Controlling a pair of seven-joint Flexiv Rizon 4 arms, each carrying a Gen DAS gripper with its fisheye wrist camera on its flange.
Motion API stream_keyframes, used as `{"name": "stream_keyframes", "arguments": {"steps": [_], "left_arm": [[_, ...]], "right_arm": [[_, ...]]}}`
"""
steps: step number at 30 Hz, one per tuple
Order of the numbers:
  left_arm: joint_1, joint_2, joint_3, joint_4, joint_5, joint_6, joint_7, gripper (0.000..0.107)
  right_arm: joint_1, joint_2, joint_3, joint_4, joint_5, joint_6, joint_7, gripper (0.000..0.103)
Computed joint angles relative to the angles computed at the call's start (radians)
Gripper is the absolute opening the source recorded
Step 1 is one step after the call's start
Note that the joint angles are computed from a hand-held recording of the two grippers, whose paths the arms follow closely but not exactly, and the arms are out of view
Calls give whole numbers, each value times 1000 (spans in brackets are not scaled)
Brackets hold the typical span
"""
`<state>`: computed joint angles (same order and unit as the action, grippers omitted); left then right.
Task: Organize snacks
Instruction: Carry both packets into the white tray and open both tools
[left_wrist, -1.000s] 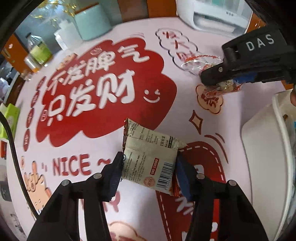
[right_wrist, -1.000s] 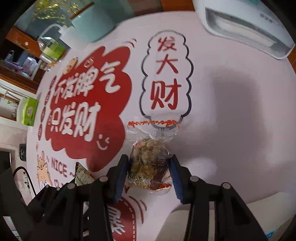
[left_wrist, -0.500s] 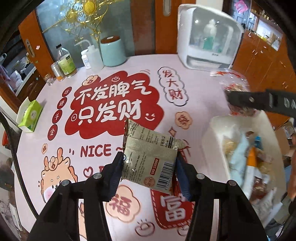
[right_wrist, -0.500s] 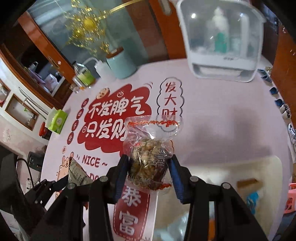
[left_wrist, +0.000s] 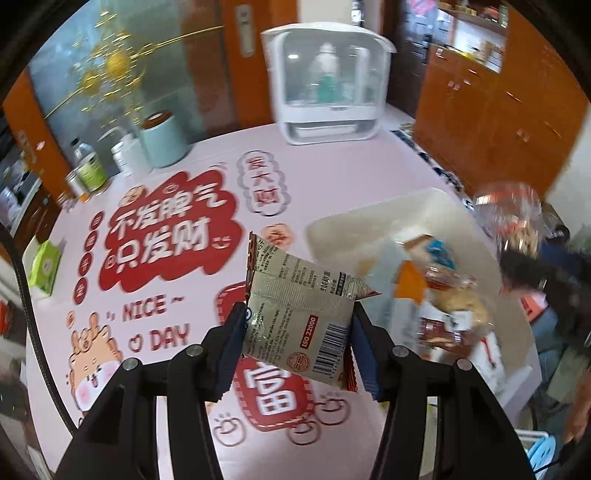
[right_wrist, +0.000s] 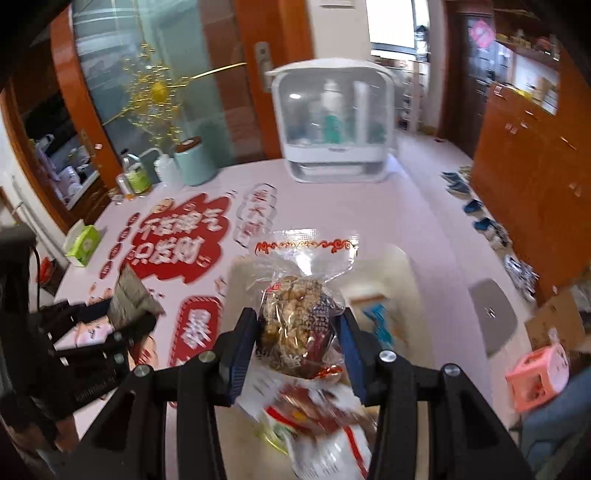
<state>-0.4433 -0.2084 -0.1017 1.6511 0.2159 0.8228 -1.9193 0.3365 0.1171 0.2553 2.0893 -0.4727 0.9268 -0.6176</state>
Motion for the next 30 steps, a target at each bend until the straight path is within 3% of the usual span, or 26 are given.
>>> {"name": "stream_keyframes", "arguments": {"steps": [13,30], "left_arm": [[-81,-95,-22,-117,2,-21,55,53],[-116,-135,-2,-165,3,-47,71,53]], "right_arm": [[-23,142,34,143,66,-70,90,45],[-11,131,27,140,127,-103,60,45]]}}
